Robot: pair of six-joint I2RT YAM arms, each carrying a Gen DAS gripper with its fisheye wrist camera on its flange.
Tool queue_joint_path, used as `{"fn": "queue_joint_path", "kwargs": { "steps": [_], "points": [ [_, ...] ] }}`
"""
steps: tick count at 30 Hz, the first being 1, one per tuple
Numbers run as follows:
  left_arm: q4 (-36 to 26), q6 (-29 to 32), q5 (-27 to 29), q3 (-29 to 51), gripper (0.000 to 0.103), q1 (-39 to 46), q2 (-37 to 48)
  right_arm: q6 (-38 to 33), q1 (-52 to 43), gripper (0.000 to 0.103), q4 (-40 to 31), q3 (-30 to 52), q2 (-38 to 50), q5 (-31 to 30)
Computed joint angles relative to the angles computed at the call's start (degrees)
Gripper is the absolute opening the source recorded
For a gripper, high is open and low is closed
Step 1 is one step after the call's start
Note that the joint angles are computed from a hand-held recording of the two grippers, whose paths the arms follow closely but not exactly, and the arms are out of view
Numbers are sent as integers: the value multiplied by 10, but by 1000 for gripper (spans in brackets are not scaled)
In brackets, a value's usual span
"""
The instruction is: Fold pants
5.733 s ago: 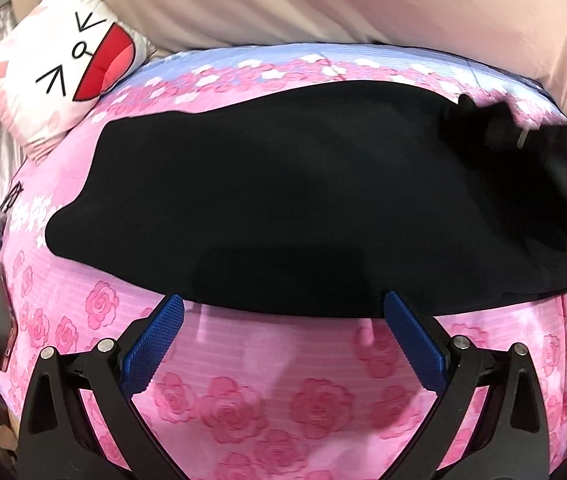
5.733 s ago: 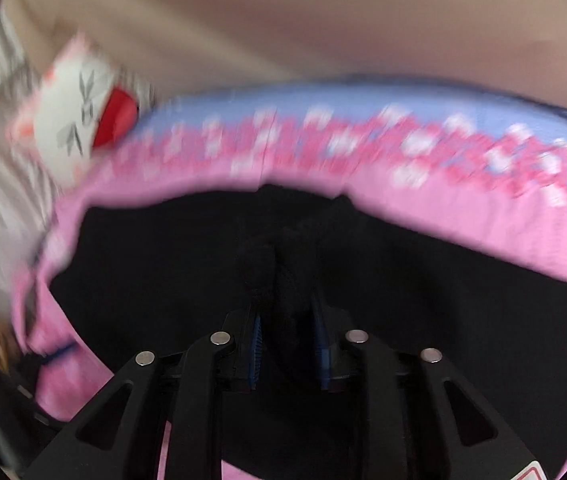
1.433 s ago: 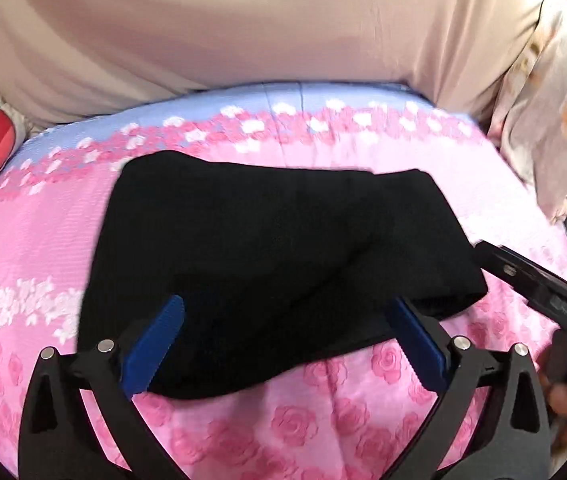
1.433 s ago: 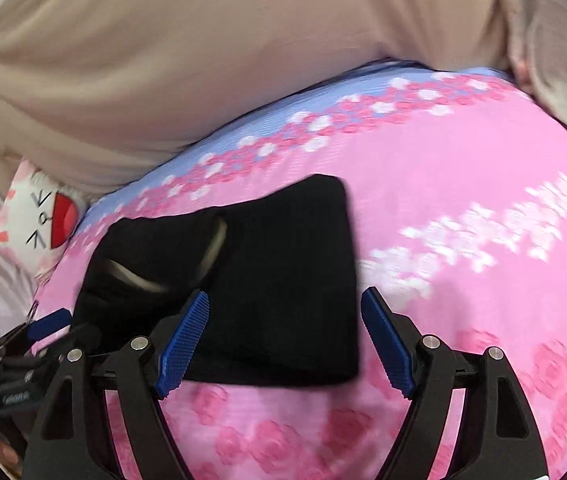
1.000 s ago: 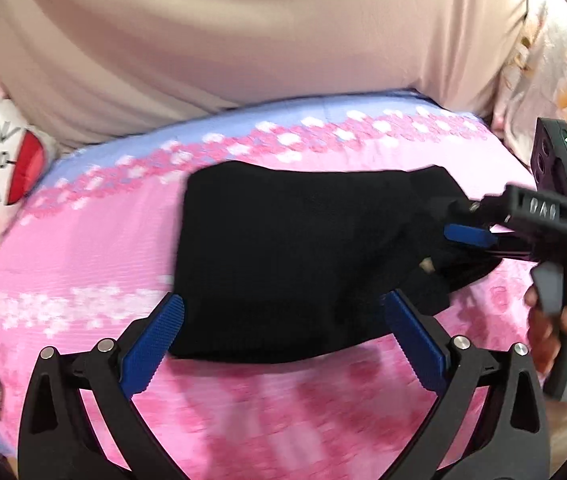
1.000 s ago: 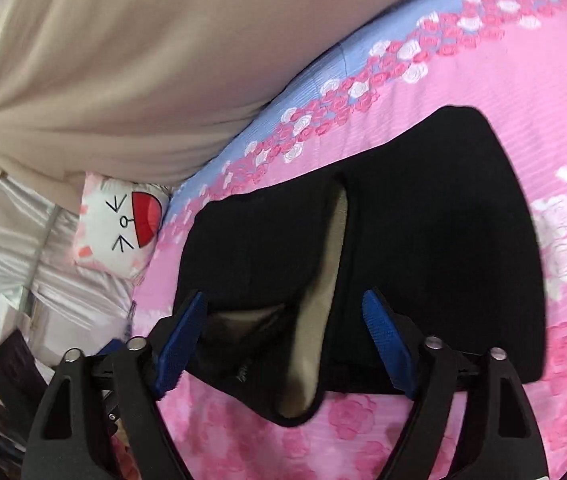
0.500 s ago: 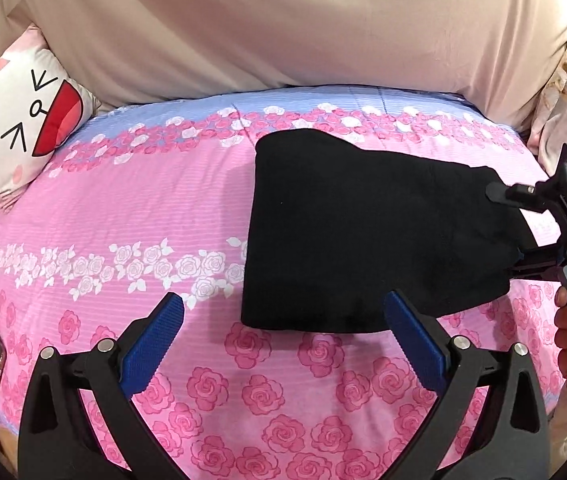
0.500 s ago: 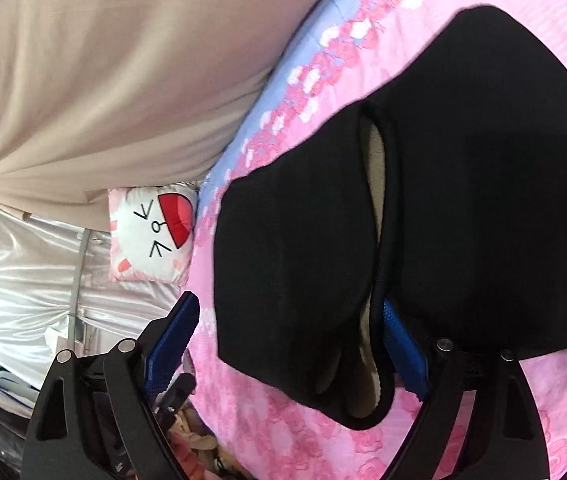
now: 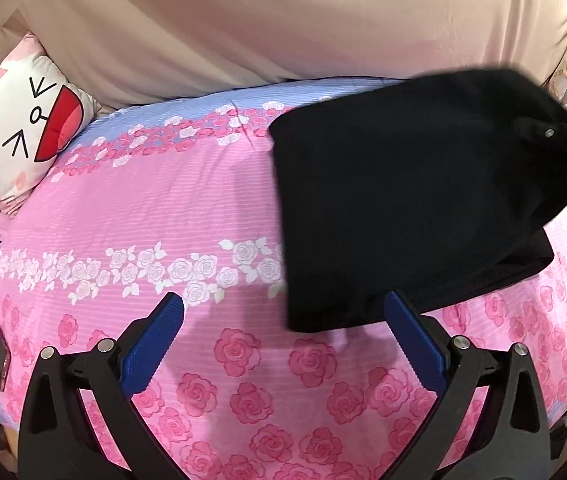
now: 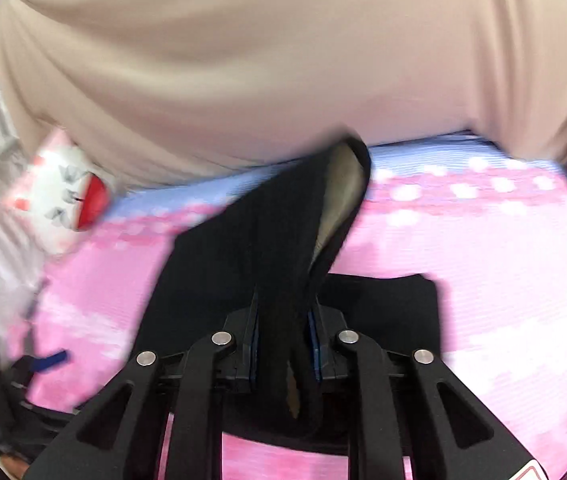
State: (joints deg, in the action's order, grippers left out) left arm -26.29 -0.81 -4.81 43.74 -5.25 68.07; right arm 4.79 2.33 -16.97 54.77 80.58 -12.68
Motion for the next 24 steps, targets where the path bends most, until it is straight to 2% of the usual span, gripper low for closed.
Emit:
{"fn": "queue_joint_path", "kwargs": {
  "steps": [1, 2, 3, 4, 6, 9, 10, 12, 18, 20, 21, 22, 24],
  "points": [
    [3, -4, -1, 0, 98, -6, 6, -26, -21, 32, -26, 15, 39, -9],
    [5, -7, -4, 2, 98, -13, 15, -37, -33, 35, -41, 27, 77, -12],
    [7, -9, -5, 4, 98, -19, 23, -24, -45, 37, -20, 10, 113, 14],
    [8, -12, -8, 7, 98, -28, 35, -14, -66, 38, 6, -14, 121, -18],
    [11, -15, -21, 14, 98, -47, 50, 16, -111, 37, 50, -76, 69, -85],
    [14, -18, -32, 21, 98, -58, 62, 21, -121, 41, 60, -107, 11, -77],
    [16, -21, -29, 26, 98, -60, 71, 11, -124, 47, 47, -99, 13, -83],
    [16, -29, -32, 35, 98, -68, 84, 3, -105, 53, 41, -96, 21, -67],
    [18, -48, -51, 53, 98, -99, 103, 8, -79, 53, 78, -110, 55, -35],
    [17, -52, -56, 57, 98, -105, 108, 3, -65, 43, 94, -123, 43, -11],
    [17, -53, -58, 59, 98, -107, 111, -1, -61, 28, 90, -127, 29, 5],
    [18, -53, -59, 61, 98, -109, 115, -7, -63, 23, 87, -132, 11, 10],
    [16, -55, -63, 65, 98, -111, 122, -9, -84, 22, 75, -142, -26, -17]
  ]
}}
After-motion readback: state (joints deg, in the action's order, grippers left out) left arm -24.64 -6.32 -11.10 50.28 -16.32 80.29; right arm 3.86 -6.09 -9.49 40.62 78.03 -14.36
